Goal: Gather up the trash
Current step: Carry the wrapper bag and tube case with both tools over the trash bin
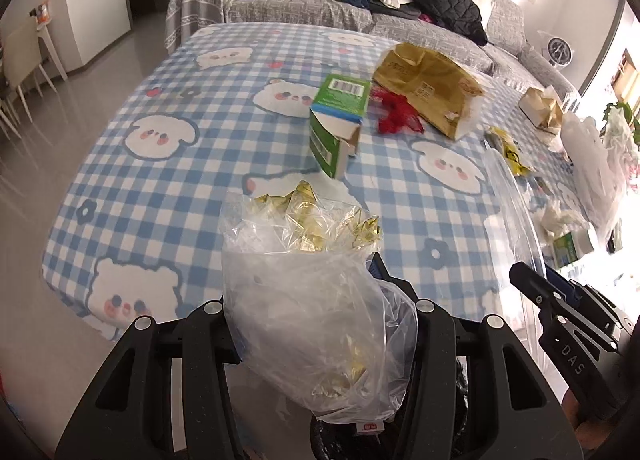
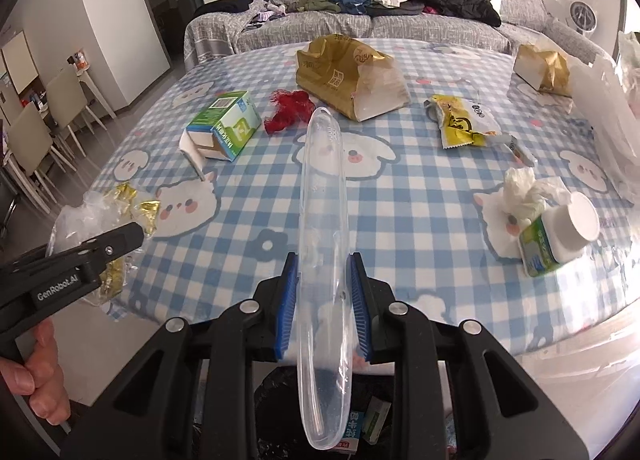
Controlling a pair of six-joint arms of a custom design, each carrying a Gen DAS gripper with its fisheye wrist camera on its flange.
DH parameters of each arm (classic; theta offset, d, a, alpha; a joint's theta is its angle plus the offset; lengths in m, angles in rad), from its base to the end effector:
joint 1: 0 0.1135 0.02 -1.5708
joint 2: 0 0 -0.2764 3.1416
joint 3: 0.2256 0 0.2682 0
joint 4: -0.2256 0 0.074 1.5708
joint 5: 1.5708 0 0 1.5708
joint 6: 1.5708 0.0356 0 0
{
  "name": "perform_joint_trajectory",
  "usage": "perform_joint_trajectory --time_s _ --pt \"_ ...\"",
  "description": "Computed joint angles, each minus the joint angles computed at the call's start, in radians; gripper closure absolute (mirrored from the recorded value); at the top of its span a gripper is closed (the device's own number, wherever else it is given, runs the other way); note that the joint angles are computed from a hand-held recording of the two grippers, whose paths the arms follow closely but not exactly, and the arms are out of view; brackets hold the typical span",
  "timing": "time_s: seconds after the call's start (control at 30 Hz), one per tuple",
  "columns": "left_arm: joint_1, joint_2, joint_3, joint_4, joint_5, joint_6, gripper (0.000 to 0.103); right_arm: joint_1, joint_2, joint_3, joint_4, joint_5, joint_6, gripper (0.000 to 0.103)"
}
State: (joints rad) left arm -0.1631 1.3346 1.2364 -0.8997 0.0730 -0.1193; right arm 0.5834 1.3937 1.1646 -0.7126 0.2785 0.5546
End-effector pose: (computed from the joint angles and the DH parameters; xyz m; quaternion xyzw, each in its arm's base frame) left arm 0.2766 -0.0481 0.3243 0.0313 0.9582 -0.0744 0.2746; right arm 0.2584 0.1588 0.2971 0.0294 0.9423 0.0539 0.3292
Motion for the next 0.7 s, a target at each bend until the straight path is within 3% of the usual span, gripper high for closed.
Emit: perform_joint_trajectory --time_s 0.7 --pt "-0.192 -0.275 -0.23 -0.043 -0.062 -0.129 0.055 0.156 -0.256 -0.242 -0.085 0.119 0.159 0.078"
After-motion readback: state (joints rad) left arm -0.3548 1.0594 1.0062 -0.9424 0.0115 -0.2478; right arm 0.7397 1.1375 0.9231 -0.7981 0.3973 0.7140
